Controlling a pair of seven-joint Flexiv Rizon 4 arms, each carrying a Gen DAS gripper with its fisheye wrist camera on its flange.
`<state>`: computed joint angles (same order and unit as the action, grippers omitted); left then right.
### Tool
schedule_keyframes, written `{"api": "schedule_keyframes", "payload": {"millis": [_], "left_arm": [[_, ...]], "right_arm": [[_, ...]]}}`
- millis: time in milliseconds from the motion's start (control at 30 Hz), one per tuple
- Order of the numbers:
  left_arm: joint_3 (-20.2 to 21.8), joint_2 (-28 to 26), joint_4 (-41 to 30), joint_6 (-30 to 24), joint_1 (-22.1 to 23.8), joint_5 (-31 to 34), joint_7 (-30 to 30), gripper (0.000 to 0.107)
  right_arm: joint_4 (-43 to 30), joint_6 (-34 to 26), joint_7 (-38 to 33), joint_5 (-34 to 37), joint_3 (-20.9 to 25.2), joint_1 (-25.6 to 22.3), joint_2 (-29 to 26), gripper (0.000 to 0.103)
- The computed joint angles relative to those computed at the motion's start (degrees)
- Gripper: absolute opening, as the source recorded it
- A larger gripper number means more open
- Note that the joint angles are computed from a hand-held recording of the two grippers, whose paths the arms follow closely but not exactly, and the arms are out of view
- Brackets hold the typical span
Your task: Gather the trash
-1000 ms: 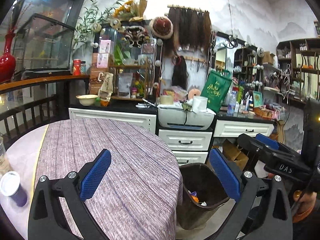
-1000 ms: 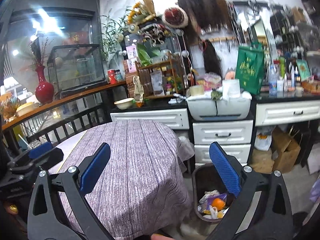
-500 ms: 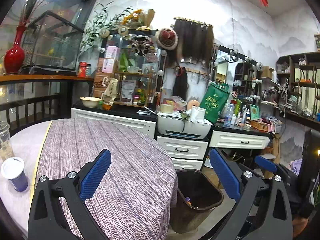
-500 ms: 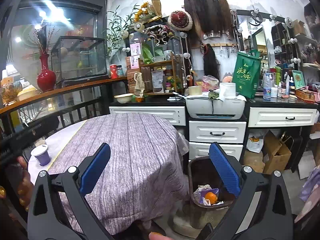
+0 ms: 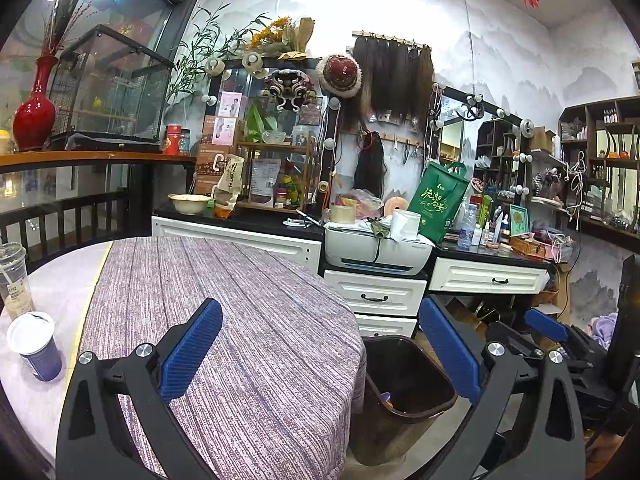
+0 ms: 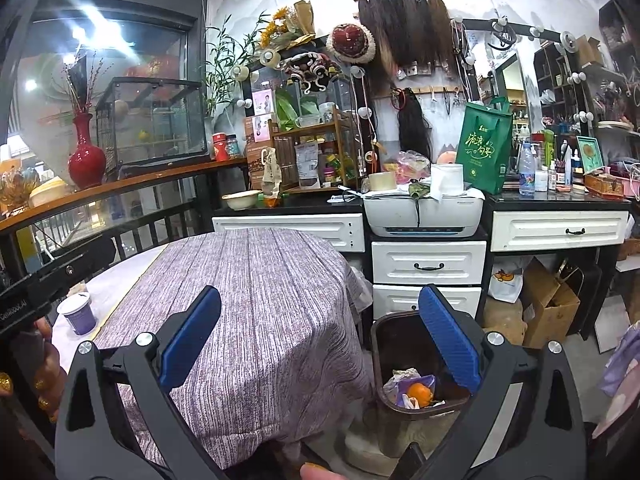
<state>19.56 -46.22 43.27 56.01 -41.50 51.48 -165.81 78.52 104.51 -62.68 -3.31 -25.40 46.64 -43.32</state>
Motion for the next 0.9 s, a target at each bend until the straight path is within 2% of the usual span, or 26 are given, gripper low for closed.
{"api": "schedule_keyframes", "payload": {"millis": [367,900], "left_arm": [[-0.29,0.49,0.68,-0.19,0.4,-0.37,-0.36,0.098],[-0.43,0.42,0.84,0.45,0.73,-0.94,-0.34,0.098]], "right_arm": [[0.4,-0.5,1.61,0.54,-2.91,1.7,-0.43,0.097],[0.06,-1.5,3.33,-1.15,-1.63,0.35,-0.29,0.097]]}}
